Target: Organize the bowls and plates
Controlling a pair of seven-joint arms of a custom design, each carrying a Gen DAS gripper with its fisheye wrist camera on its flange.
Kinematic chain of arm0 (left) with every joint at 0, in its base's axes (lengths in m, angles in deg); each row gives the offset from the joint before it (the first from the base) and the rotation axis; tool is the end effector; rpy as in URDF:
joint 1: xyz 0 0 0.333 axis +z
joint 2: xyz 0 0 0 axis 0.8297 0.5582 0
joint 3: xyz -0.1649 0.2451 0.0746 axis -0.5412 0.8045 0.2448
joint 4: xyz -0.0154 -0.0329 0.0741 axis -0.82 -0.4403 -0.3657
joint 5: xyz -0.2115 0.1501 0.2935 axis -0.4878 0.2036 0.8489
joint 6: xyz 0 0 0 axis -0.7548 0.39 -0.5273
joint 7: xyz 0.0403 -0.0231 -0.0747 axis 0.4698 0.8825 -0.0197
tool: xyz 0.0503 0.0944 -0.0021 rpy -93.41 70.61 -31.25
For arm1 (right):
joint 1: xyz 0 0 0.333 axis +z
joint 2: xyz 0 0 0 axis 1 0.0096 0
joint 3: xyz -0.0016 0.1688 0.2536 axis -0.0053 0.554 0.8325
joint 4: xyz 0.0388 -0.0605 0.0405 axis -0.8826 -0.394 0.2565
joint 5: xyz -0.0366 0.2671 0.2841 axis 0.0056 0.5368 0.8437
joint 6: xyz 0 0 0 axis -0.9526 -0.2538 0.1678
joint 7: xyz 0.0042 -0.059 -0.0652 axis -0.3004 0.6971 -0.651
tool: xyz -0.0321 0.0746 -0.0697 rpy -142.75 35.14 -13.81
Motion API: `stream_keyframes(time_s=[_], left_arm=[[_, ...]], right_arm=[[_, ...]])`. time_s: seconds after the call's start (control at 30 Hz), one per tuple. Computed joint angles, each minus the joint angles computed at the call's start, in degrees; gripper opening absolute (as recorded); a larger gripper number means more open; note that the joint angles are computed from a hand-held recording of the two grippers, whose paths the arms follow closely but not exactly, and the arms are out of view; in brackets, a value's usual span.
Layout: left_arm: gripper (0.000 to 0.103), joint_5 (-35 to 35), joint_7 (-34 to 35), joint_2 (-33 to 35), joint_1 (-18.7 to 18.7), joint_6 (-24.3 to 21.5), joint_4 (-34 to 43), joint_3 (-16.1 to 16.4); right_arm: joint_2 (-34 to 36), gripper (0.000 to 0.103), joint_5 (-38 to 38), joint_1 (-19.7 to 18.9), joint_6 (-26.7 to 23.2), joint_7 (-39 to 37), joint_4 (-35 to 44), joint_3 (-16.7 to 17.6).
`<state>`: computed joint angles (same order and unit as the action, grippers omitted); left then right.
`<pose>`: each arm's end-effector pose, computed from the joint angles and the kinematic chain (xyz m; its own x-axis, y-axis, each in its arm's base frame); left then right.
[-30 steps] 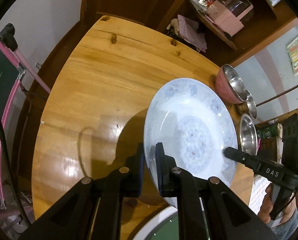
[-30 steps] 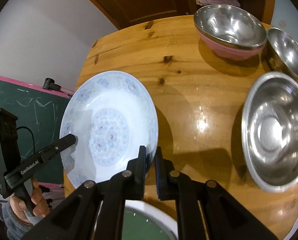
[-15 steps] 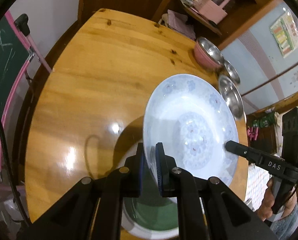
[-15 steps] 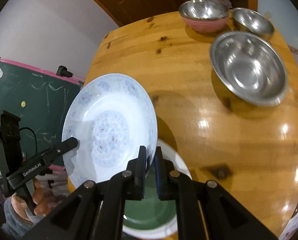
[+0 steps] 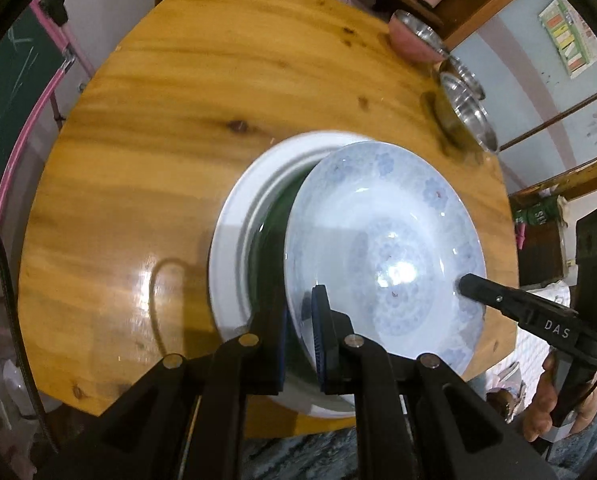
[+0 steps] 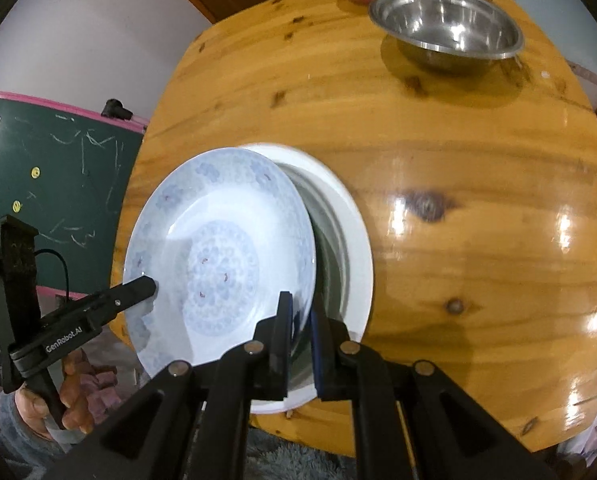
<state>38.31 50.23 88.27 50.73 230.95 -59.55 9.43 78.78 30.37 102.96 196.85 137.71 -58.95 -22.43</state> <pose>0.6063 -0.1882 0.4136 0.2554 -0.8969 0.3610 -0.9118 -0.3476 -0.2186 0.7347 0.2431 0.3859 0.2810 -0.8851 -0.3711 -0.9544 -0.2172 -0.2047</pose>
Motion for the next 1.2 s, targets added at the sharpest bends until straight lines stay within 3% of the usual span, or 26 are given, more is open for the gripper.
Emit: stream_keyframes(time_s=[0.37,0.5,0.93,1.07,1.17,1.2], left_arm=[[0.008,-3.2,2.2,1.4,0.7,0.8,-0.9,-0.7],[0.008,-0.5,0.6,3.1,-0.1,1.7,0.7,-0.3],[0.008,-3.3,1.6,2.9,1.5,3.3,-0.3,-1.4],[0.009,-1.3,1.0,2.2,0.9,3.7,-0.6,-0.7],[0.016,-0.7,0.7,1.4,0.8,4.8,-1.1,-0.5],[0.023,-0.3,0.5,1.1,0.7,5.1,-1.2,-0.4]], right_arm=[[-1.1,0.008,-1.7,1.5,3.8,1.3,-3.8,-0.9],[-1.8,0.008,-2.3,1.6,5.4,1.7,-5.7,-1.0],[-1.5,0.011,-7.3,3.9,7.6,1.1,-5.3,-2.2],[-2.0,0.012,-9.6,5.1,8.2,1.8,-6.0,-3.0],[-2.3,0.012,-11.6,5.9,8.6,2.0,-6.2,-3.6],[-2.4,0.012,-11.8,5.9,8.7,1.9,-6.4,-3.5]])
